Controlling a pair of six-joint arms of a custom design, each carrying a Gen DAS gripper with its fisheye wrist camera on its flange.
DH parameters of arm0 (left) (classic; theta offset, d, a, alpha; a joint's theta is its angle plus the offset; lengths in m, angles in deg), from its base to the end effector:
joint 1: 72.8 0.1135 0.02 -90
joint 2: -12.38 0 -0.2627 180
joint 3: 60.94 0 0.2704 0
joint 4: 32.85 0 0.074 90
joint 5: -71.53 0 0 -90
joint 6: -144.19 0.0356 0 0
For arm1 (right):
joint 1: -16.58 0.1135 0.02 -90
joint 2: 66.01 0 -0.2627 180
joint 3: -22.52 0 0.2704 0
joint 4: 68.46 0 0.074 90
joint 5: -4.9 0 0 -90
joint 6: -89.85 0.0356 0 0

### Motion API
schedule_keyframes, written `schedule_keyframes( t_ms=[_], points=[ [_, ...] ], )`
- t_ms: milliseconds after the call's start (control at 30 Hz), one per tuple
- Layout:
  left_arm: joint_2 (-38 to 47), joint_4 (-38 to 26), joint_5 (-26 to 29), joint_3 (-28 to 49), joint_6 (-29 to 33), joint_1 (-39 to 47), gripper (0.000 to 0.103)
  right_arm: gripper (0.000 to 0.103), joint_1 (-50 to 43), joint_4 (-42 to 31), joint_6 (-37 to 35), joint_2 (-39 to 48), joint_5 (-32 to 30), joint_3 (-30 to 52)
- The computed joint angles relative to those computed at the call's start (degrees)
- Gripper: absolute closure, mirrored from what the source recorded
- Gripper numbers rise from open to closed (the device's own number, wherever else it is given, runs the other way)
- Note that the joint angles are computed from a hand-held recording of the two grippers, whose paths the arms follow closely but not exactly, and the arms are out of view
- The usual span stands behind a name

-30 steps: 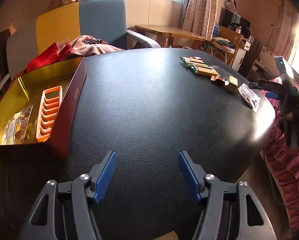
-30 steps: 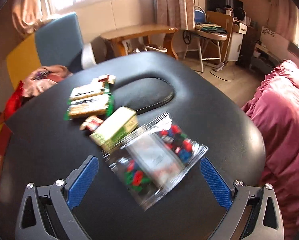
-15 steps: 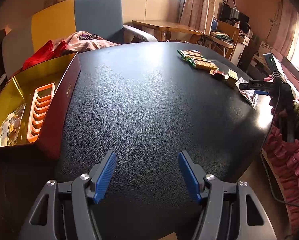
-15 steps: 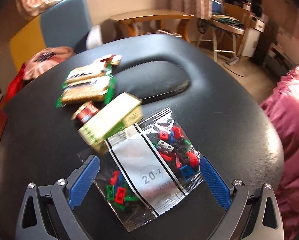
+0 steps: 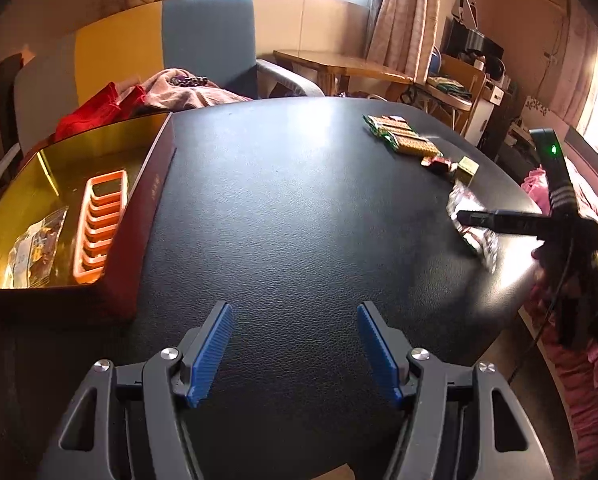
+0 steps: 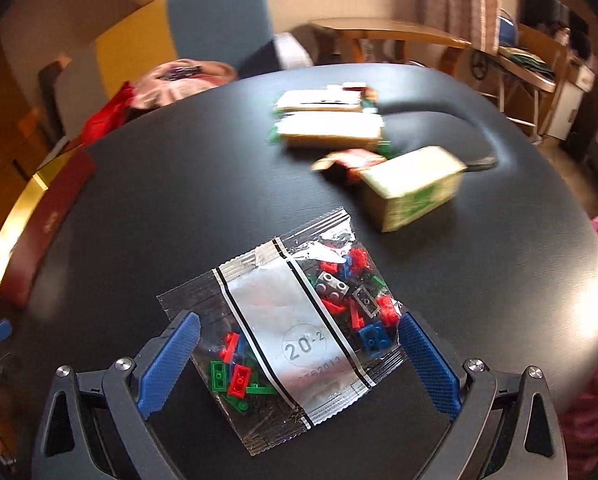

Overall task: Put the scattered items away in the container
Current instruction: 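Lower the right tool over the clear bag of red and green parts, then close the right tool on the bag and lift it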

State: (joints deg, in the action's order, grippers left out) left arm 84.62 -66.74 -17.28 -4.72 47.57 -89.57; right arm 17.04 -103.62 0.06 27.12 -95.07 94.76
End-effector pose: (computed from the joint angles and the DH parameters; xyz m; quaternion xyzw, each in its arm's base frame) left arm 0.2586 -0.0787 0.2052 0.0866 0.9354 -0.0790 0.3336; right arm 0.3478 0.0090 0.1889 -0.0274 0.9528 0.0848 0.2904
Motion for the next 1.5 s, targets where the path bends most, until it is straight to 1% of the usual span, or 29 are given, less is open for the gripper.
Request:
schedule_keyframes(
  t_ms=[100, 267, 333, 433, 467, 700, 900, 1033, 1167, 1267, 1300, 1333, 1367, 1400, 1500],
  points=[
    [-1.8, -0.4, 0.6, -0.8, 0.0, 1.3, 0.038, 0.002, 4.4, 2.0, 3.1, -0.9, 0.0, -1.3],
    [-5.1, -0.9, 1.9, -2.7, 0.5, 3.7, 0.038, 0.0, 9.4, 5.2, 8.0, -4.7, 2.4, -4.3],
    [-5.8, -1.0, 2.9, -3.1, 0.6, 4.8, 0.038, 0.0, 10.8, 4.6, 7.1, -6.1, 4.4, -4.7],
    [-6.4, -0.9, 4.4, -3.5, 0.9, 6.0, 0.038, 0.0, 13.1, 2.2, 3.0, -6.7, 9.1, -4.3],
    [-6.6, -0.8, 4.7, -3.6, 1.1, 6.1, 0.038, 0.0, 13.3, 1.8, 2.1, -6.6, 9.6, -4.1],
    [-6.1, -0.3, 6.2, -3.5, 1.5, 6.4, 0.038, 0.0, 14.0, -1.1, -2.7, -4.2, 11.3, -1.7],
    [-5.0, -0.2, 6.4, -3.3, 1.5, 6.5, 0.038, 0.0, 14.7, -1.6, -5.4, 0.8, 14.6, 1.0],
    [-4.3, 0.1, 6.4, -3.0, 1.2, 6.4, 0.038, 0.0, 13.1, -0.6, -4.7, 2.5, 13.8, 1.5],
    [-3.5, 0.2, 6.2, -2.7, 1.4, 5.8, 0.038, 0.0, 12.6, 0.8, -5.1, 2.3, 13.2, 0.8],
    [-3.1, 0.2, 5.8, -2.6, 1.3, 5.1, 0.038, 0.007, 13.0, 2.0, -5.7, 1.6, 13.4, -0.1],
    [-2.9, 0.2, 5.7, -2.5, 1.3, 5.0, 0.038, 0.012, 13.4, 2.4, -5.9, 1.3, 13.7, -0.3],
    [-2.8, 0.2, 5.6, -2.5, 1.3, 4.8, 0.038, 0.019, 13.8, 2.7, -6.1, 1.0, 13.9, -0.5],
    [-2.7, 0.2, 5.5, -2.5, 1.3, 4.6, 0.038, 0.024, 14.2, 2.9, -6.3, 0.8, 14.3, -0.6],
    [-2.8, 0.1, 5.4, -2.6, 1.2, 4.4, 0.038, 0.026, 14.7, 3.1, -6.6, 0.7, 14.9, -0.6],
    [-2.9, 0.0, 5.3, -2.7, 1.2, 4.2, 0.038, 0.042, 15.5, 3.9, -6.6, 0.6, 16.4, -0.7]
  ],
)
